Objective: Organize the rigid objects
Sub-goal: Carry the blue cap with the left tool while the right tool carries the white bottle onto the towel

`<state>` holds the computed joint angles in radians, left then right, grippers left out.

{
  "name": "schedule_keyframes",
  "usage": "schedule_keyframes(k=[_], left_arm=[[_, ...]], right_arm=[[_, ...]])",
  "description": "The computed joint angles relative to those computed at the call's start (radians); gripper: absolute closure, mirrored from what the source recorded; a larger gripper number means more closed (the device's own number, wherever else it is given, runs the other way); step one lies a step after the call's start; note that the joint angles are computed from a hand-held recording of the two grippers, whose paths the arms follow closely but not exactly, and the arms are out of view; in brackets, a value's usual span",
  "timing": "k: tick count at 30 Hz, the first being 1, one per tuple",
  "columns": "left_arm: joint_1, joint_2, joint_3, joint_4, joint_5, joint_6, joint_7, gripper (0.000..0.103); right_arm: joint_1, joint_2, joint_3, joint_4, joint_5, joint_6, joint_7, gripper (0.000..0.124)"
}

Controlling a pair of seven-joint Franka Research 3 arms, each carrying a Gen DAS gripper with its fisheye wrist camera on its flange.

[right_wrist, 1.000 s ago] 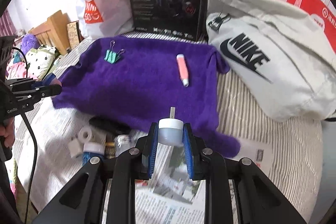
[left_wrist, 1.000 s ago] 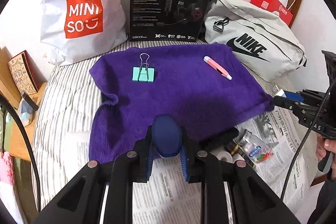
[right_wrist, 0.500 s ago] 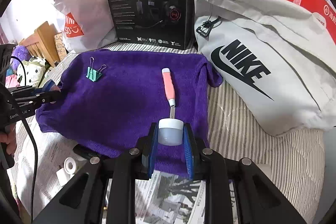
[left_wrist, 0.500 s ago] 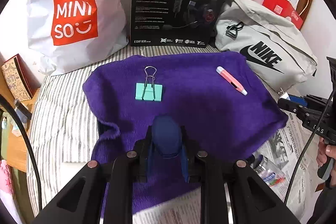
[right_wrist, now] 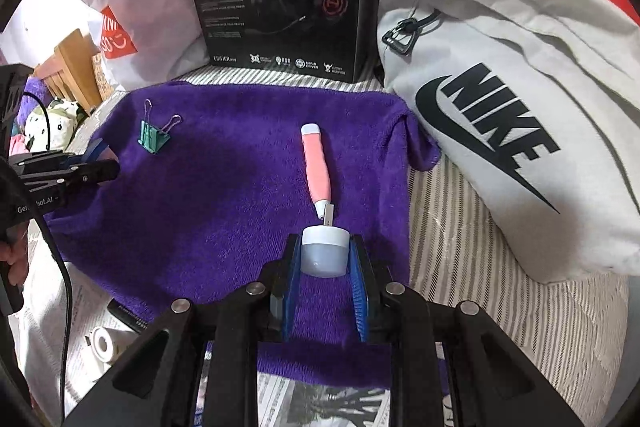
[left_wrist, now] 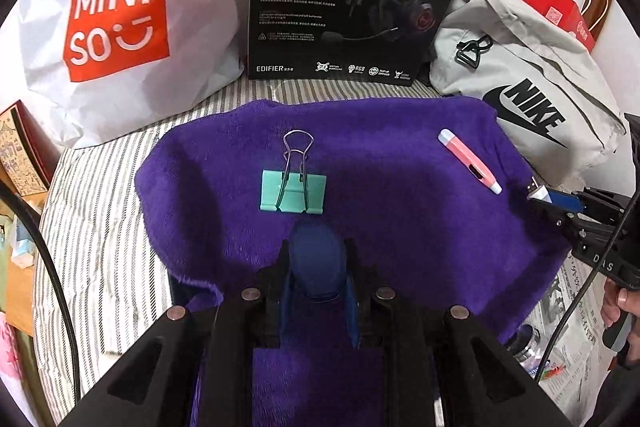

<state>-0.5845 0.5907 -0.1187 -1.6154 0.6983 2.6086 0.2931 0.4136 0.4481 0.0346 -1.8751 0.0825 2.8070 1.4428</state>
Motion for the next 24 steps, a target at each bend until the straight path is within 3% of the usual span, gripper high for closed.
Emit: schedule_keyframes(k=[24], left_arm=[[0.002,0.075,-0.002,0.110,-0.061,-0.094,0.106,0.082]], right_arm=[[-0.001,0.118,0.000,0.137,0.014,-0.077,-0.028,0.101]])
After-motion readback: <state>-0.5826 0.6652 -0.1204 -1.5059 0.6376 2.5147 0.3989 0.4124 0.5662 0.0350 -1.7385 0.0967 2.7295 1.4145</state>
